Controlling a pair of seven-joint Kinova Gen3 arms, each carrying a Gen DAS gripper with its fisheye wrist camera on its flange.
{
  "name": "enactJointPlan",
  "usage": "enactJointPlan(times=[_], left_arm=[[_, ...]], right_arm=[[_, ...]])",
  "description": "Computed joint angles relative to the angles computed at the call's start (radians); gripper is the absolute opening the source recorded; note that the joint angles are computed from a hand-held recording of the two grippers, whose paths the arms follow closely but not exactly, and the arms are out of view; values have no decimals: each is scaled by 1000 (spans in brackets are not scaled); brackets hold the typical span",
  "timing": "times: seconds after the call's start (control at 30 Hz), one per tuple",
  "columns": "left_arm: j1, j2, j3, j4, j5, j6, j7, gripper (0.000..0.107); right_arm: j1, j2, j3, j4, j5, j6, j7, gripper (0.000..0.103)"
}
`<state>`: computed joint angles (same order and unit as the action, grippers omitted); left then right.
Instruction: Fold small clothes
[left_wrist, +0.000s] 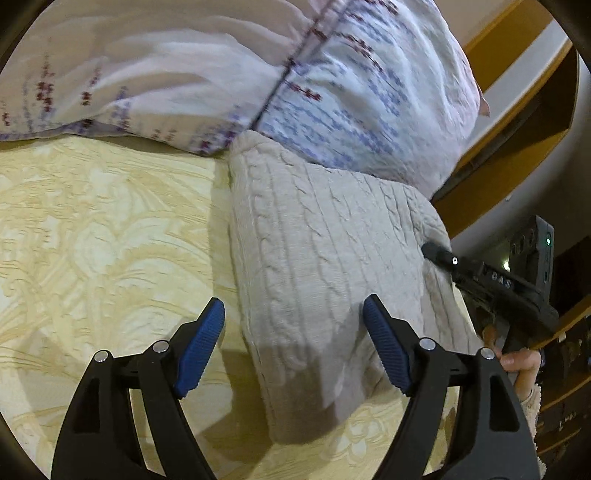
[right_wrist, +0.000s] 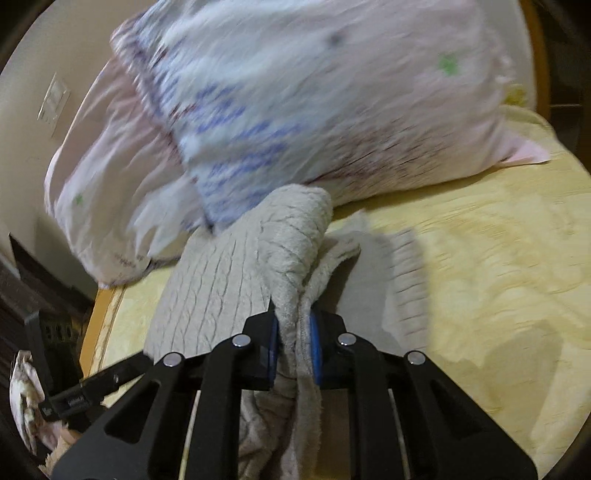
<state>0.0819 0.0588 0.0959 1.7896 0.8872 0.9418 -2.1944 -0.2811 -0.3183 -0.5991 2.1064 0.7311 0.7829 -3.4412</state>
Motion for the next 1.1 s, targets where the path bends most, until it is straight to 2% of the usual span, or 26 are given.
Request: enactJointPlan(times=[0.13,0.3,0.37,0.43,0.5,0.57,0.67,0.8,0.83,0.87,0.9,1.0,1.1], left_arm=[[19,9,15,-1,-4,-3,4,76],[29,15,20,7,-6,-10,14,76],[28,18,20,8,-2,-5,13,76],[26,24,20,7,-1,0,19,76],[21,21,18,10,2,5,22,76],[18,19,16,12,7,9,22,76],[16,15,15,15,8,11,19,76],[21,14,16,16,1,7,30,76],[22,12,16,17,-1,5,33,76],[23,11,16,16,-4,4,37,76],[24,9,16,17,-7,3,40,76],[23,3,13,13,-17,11,47,76],[23,-5,10,13,-19,9,38,77]], right_arm=[[-1,-14,55,40,-51,-39,19,13],[44,-26,61,85,-65,-111,-3,13],[60,-13,39,75,-77,-92,15,15],[61,-36,30,76,-92,-85,10,21],[101,-84,-39,70,-91,-55,-41,34],[115,-139,-78,74,-91,-51,-58,41],[99,-192,-109,59,-152,-33,10,41],[85,-167,-125,50,-234,-47,101,41],[103,-148,-147,42,-243,-42,115,40],[126,-126,-172,34,-248,-36,125,21],[167,-115,-209,30,-256,-27,128,11],[229,-193,-262,48,-246,-23,75,9],[253,-272,-273,43,-285,17,104,8]])
